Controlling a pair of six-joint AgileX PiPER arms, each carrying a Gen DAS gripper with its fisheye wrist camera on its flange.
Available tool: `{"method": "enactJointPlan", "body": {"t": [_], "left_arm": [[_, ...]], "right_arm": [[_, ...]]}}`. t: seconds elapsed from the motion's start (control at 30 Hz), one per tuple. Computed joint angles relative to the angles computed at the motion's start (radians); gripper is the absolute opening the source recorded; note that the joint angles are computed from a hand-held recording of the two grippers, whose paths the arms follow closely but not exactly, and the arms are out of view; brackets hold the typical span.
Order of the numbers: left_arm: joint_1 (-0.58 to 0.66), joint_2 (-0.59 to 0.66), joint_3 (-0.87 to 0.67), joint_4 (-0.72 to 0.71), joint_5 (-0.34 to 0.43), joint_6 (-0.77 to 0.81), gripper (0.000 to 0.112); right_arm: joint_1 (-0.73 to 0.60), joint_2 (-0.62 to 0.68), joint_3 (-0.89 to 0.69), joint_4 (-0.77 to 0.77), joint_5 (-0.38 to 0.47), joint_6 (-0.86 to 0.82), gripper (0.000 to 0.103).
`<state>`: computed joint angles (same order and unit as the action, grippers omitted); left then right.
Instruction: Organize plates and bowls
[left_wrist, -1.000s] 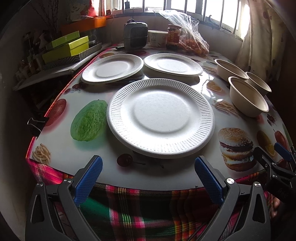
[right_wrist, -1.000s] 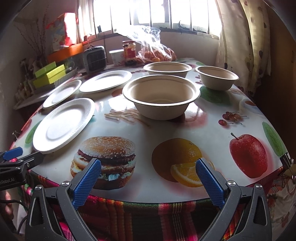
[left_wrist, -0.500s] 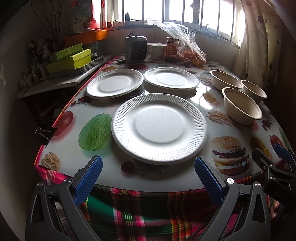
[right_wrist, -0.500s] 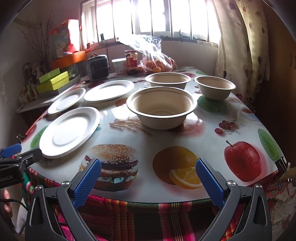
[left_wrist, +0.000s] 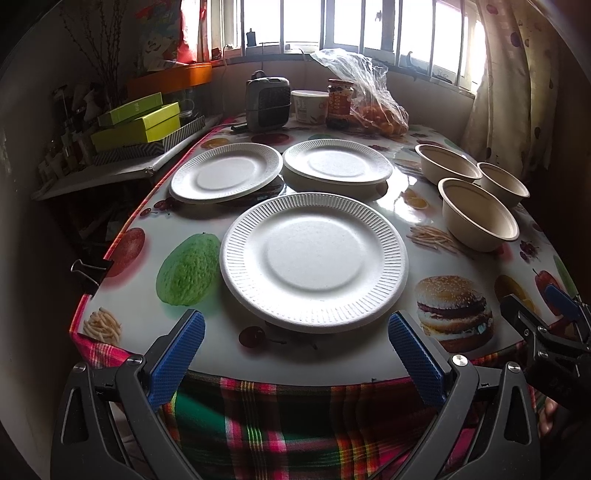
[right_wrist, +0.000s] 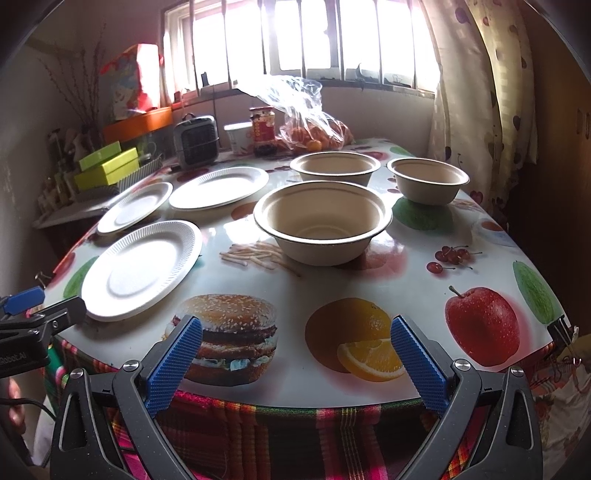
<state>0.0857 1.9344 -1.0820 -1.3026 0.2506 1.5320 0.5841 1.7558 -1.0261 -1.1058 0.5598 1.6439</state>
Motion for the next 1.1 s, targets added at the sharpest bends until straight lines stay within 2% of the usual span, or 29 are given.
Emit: {"method": "enactJointPlan", "body": {"t": [0.9,1.1], "left_arm": [[0.001,0.007,-0.015,0.034,0.011,-0.036,0.101],[0.015,0.023,-0.078,0.142,0.046,-0.158,0.1]], "right_arm": [[-0.011,-0.004,-0.002,-0.004,-0.008,-0.01,0.103],[-0.025,0.004,-0.056,0.041,-0.012,-0.098,0.103]]}}
